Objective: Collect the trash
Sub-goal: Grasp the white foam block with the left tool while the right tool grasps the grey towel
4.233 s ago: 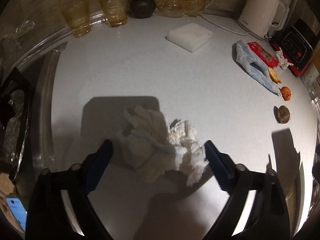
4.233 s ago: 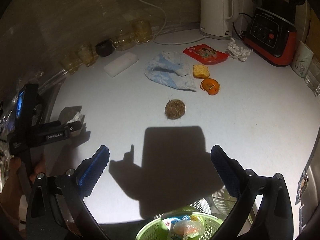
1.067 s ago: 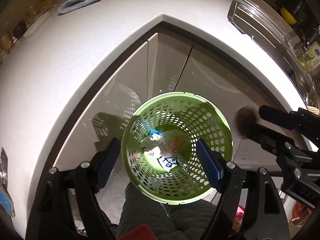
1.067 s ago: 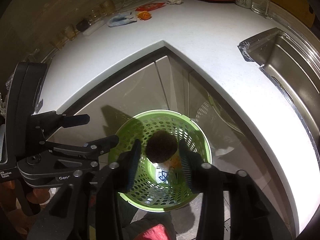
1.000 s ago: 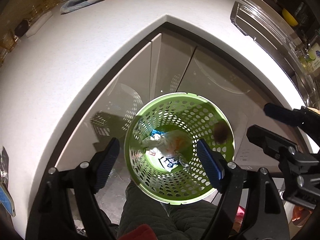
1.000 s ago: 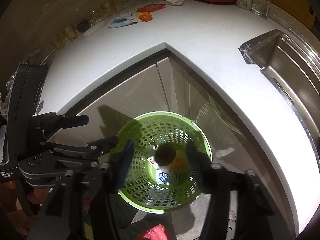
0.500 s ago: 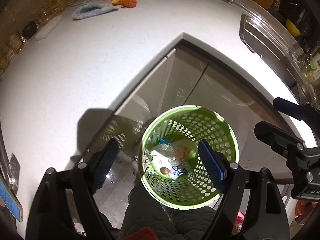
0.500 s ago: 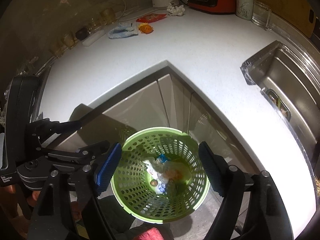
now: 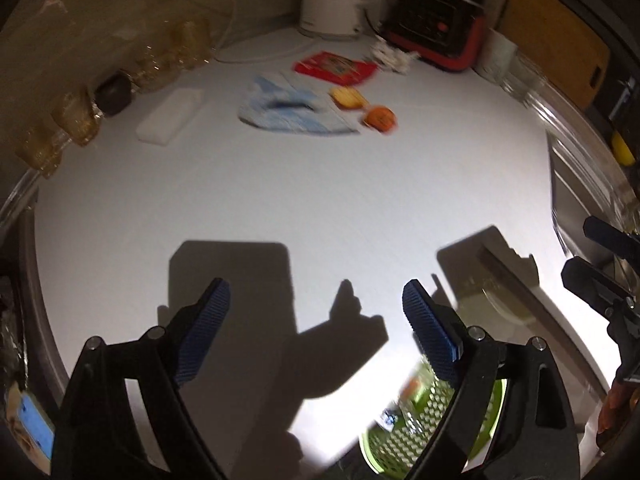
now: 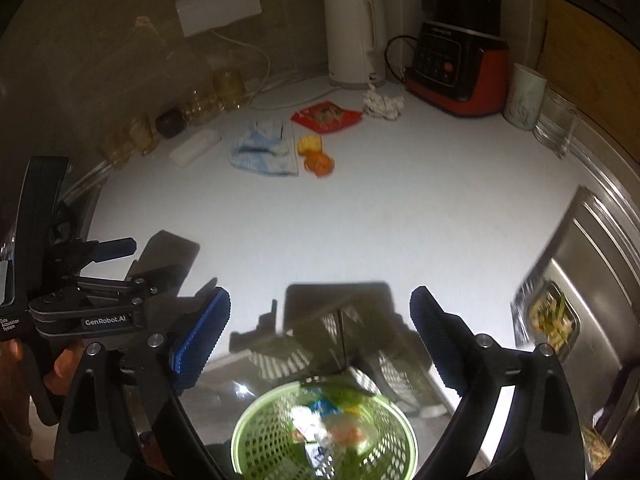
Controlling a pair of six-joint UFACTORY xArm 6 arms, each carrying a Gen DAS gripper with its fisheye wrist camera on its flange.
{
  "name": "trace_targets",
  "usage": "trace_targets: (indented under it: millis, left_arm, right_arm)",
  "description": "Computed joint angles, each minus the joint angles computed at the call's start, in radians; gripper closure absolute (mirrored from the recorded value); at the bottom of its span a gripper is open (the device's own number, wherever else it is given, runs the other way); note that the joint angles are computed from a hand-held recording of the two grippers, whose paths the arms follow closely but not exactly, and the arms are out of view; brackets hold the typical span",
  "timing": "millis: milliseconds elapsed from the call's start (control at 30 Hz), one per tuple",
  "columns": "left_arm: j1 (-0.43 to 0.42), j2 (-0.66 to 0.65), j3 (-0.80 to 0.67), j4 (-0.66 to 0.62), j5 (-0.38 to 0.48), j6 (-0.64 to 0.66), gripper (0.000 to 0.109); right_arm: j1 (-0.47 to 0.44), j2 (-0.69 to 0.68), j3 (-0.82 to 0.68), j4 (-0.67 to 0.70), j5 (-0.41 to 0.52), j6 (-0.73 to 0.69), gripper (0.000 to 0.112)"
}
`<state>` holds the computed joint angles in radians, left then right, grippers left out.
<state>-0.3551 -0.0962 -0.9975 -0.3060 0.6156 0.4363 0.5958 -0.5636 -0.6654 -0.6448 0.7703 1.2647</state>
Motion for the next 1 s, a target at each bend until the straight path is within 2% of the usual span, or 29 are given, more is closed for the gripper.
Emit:
trace_targets:
  millis: [267,333,500,667,867,1000]
  left_arm:
    - [0.11,0.314,-0.36,0.03,-0.019,-0.057,0.024]
    - [0.132,0.395,-0.454,0.037,-0.011,-0.074,0.021]
    - [0.173,0.598,-0.714,0.062,0.041,-0.125,0.019]
    - [0.186,0.787,-0.977,0.089,0.123,-0.153,0.019]
    - [0.184,1.015,-1.315,0.094,0.285,-0.165,0.018]
    - [0.175,1.056,-1.362,0.103,0.301,-0.152,0.018]
  right_arm:
    - [-0.157,0.285,-0.198,0.062,-0.201,-0.129,0.021]
    - [-0.175,0.366,-0.263,0.087,-0.228,-0.164,0.016]
    - [-0.208,0.575,-0.452,0.177,-0.268,-0.283,0.016]
    - [-0.231,0.795,-0.683,0.301,-0.263,-0.443,0.016]
    - [-0.249,1.01,-0.933,0.419,-0.194,-0.59,0.016]
    - [-0.253,1.091,-1.034,0.441,-0.148,-0.636,0.016]
